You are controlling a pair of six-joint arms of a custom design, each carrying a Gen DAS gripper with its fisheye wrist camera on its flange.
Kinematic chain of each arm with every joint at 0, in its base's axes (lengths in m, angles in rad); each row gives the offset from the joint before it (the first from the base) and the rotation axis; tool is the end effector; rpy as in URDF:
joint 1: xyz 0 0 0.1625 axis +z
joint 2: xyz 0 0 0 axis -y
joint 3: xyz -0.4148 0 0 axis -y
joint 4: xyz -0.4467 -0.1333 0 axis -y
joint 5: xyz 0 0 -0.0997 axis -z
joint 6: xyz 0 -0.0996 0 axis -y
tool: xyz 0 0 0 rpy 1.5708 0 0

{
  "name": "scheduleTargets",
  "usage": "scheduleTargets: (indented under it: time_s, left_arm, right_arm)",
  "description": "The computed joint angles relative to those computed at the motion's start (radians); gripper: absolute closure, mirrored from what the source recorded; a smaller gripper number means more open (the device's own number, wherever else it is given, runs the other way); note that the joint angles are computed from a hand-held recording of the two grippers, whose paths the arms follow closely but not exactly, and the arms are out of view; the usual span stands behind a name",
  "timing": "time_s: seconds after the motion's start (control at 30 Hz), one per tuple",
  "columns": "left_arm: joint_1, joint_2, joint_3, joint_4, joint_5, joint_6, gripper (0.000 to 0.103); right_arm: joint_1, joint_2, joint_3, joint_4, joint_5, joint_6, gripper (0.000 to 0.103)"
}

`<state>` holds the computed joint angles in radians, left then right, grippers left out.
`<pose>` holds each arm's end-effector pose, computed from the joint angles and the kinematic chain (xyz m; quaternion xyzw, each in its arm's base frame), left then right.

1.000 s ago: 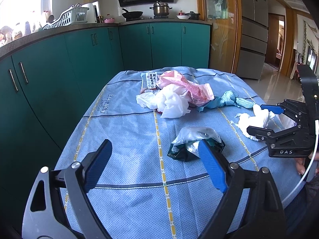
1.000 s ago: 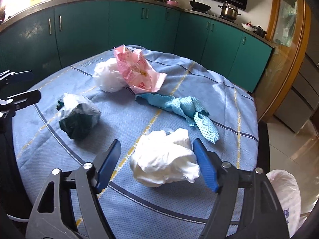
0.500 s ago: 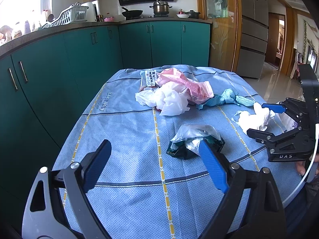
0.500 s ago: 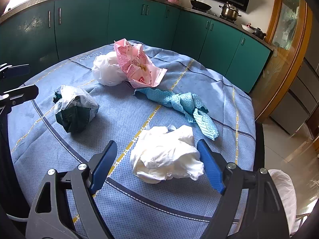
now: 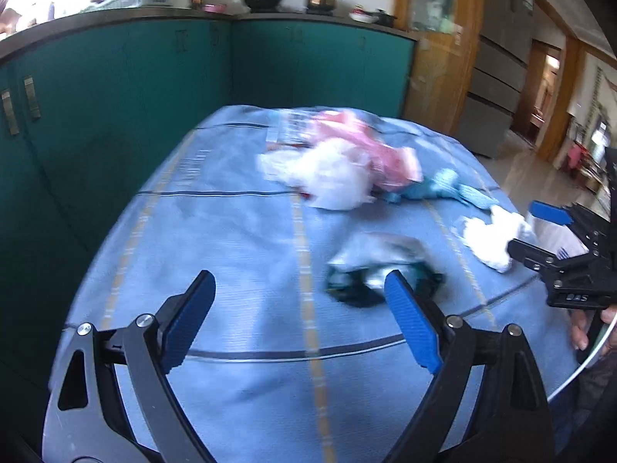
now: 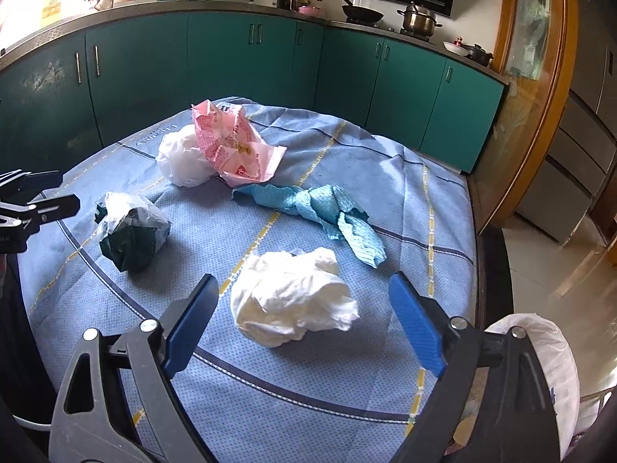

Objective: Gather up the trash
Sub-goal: 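Grasp the white tissue ball with the right tool while the left tool grasps the clear plastic bag, then carry the tissue ball and clear bag over the white bin and open both tools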

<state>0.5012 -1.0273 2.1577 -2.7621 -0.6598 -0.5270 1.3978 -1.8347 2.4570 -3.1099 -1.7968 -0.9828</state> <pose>-0.3438 -0.4301 0.0586 0.2276 0.8684 -0.3340 0.2873 0.0418 -0.4057 0.3226 0.3051 -0.8386 0.3131 0.3249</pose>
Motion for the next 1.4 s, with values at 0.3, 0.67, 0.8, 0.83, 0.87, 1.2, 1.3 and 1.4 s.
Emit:
scheduleTargets:
  time_s: [0.3,0.67,0.8,0.83,0.87,1.2,1.3,1.4]
  left_arm:
    - [0.042,0.150,-0.129,-0.011,-0.132,0.091,0.032]
    - [0.042,0.148,-0.130,-0.059,-0.143,0.144,0.019]
    - [0.037,0.131,-0.118,-0.065,-0.141,0.148,0.018]
    - [0.034,0.130,-0.116,-0.070,-0.138,0.151,0.016]
    - [0.032,0.129,-0.115,-0.076,-0.135,0.155,0.016]
    - [0.046,0.201,-0.192,-0.045,-0.169,0.175,0.012]
    - [0.045,0.219,-0.205,-0.016,-0.144,0.161,0.029]
    - [0.045,0.215,-0.199,-0.025,-0.147,0.162,0.034]
  right_arm:
    - [-0.032,0.012,-0.014,0.035,-0.004,0.022,0.012]
    - [-0.013,0.092,-0.066,0.046,0.006,0.087,0.010]
    - [-0.003,0.125,-0.090,0.088,-0.010,0.109,0.029]
    - [0.000,0.128,-0.090,0.087,-0.018,0.110,0.038]
    - [0.000,0.128,-0.093,0.101,-0.022,0.115,0.044]
    - [-0.015,0.068,-0.063,0.077,-0.033,0.098,0.047]
    - [-0.030,0.042,-0.059,0.084,-0.016,0.107,0.047]
    - [-0.036,0.029,-0.054,0.077,-0.010,0.105,0.047]
